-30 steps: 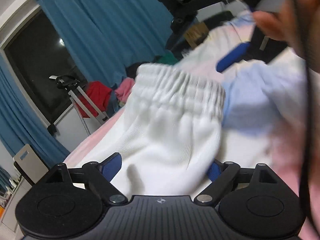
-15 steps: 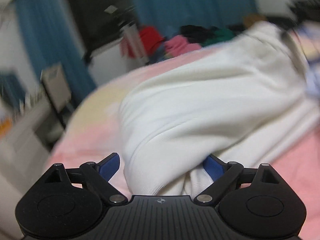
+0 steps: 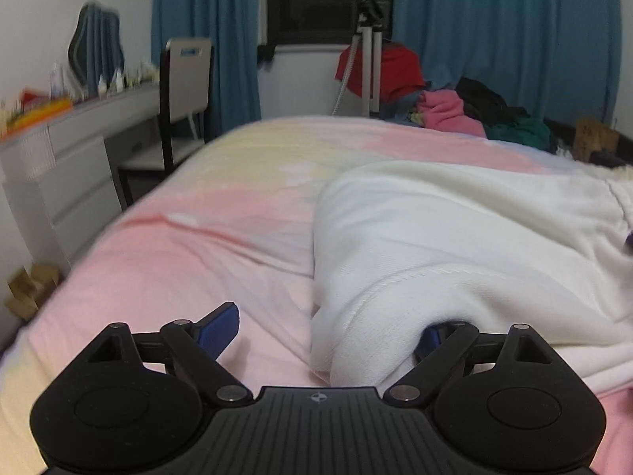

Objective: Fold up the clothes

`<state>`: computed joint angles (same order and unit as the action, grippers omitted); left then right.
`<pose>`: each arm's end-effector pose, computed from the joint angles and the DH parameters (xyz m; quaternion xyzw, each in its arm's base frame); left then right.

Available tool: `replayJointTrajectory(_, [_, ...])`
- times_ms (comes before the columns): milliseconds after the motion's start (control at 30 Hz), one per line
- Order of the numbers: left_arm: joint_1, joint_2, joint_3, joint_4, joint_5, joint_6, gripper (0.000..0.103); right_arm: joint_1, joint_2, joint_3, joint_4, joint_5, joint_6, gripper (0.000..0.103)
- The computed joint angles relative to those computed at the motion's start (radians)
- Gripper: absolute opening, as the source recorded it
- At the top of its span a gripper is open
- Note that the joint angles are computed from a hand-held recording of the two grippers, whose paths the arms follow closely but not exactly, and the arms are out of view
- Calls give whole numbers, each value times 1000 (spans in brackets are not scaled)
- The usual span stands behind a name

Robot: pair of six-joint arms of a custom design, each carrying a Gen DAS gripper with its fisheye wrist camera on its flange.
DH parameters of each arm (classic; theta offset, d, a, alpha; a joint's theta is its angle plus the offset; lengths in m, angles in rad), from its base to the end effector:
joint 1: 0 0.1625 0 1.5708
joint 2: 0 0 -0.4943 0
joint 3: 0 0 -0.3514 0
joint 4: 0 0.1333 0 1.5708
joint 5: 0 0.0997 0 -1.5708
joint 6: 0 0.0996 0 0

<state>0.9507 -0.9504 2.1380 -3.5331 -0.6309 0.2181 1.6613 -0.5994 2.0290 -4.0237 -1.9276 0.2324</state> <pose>-0.1347 -0.5564 0.2665 0.1797 0.8237 -0.4137 0.3436 0.1514 -0.5779 0.1300 -0.1475 -0.8498 0.5005 0.0753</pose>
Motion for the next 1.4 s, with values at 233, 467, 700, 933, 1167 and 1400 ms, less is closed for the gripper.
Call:
replayJointTrajectory(233, [3, 35, -28, -55, 7, 68, 90, 9, 26, -36, 27, -32, -6, 93])
replayJointTrajectory(467, [5, 89, -39, -134, 8, 65, 89, 16, 75, -59, -148, 36, -116, 61])
replayJointTrajectory(700, [2, 60, -5, -150, -54, 55, 87, 44, 80, -20, -338, -28, -156, 47])
replayJointTrajectory(933, [9, 54, -3, -95, -37, 5, 88, -57, 32, 61, -165, 21, 169, 57])
replayJointTrajectory(1167, [20, 27, -8, -9, -38, -114, 89, -47, 6, 46, -15, 3, 159, 92])
replayJointTrajectory(1400, [10, 38, -12, -16, -19, -103, 90, -50, -12, 41, 69, 20, 159, 93])
